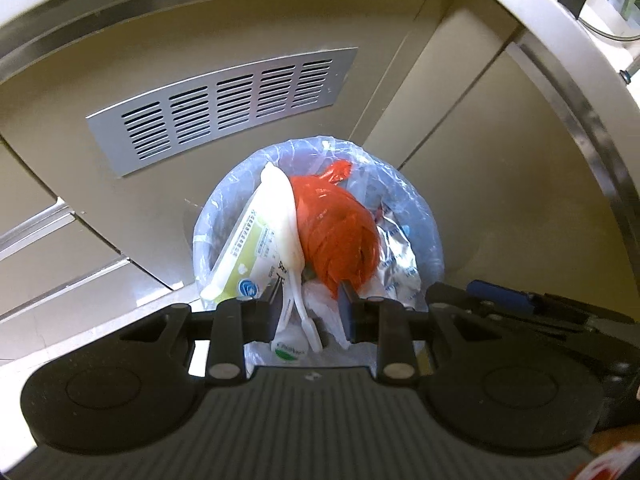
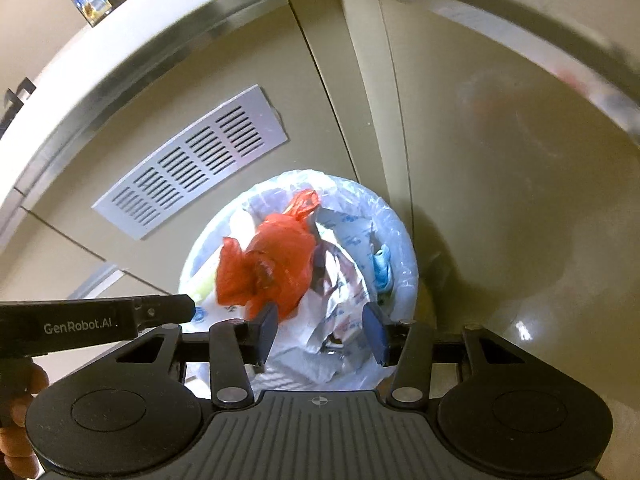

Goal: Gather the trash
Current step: 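Open both tools to drop the brush and packet into the wastebasket, then raise both tools from the wastebasket back toward the counter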

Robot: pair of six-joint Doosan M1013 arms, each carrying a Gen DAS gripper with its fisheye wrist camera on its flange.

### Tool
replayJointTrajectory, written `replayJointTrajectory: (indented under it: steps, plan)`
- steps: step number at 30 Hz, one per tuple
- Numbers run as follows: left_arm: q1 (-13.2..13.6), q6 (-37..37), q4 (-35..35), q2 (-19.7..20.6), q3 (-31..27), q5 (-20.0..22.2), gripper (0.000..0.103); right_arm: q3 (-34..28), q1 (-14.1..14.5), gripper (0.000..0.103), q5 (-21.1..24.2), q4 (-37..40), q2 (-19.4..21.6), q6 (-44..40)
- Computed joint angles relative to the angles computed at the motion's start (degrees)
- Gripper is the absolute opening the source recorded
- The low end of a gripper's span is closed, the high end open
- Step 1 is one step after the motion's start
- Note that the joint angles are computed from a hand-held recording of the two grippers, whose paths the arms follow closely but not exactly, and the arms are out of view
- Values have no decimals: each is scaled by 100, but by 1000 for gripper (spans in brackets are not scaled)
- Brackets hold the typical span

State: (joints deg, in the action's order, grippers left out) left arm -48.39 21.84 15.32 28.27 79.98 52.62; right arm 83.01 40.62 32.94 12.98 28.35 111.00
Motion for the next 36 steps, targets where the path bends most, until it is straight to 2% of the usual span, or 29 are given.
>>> replayJointTrajectory:
  steps: [8,11,15,23,29,36]
  plan:
    - [-147,-203,211,-223,11,273,26,33,-91,49,242,689,-227,-621]
    - [-212,-315,302,-300,-16,425,34,38,-120,50,353,927,-312,-903]
    - [-333,-520,564,-400,-70,621,38,128,-147,60,348,1128,-466,-1193]
    - [-535,-715,949,-501,-271,1043,50,274,-194,70,278,1301,-706,-1430]
    - [-559,-377,941,-576,-354,1102,53,308,-177,76,247,955,-867,-1028]
    - [-521,114,962,-742,-315,1007,55,270,-36,78,159,147,-1007,3]
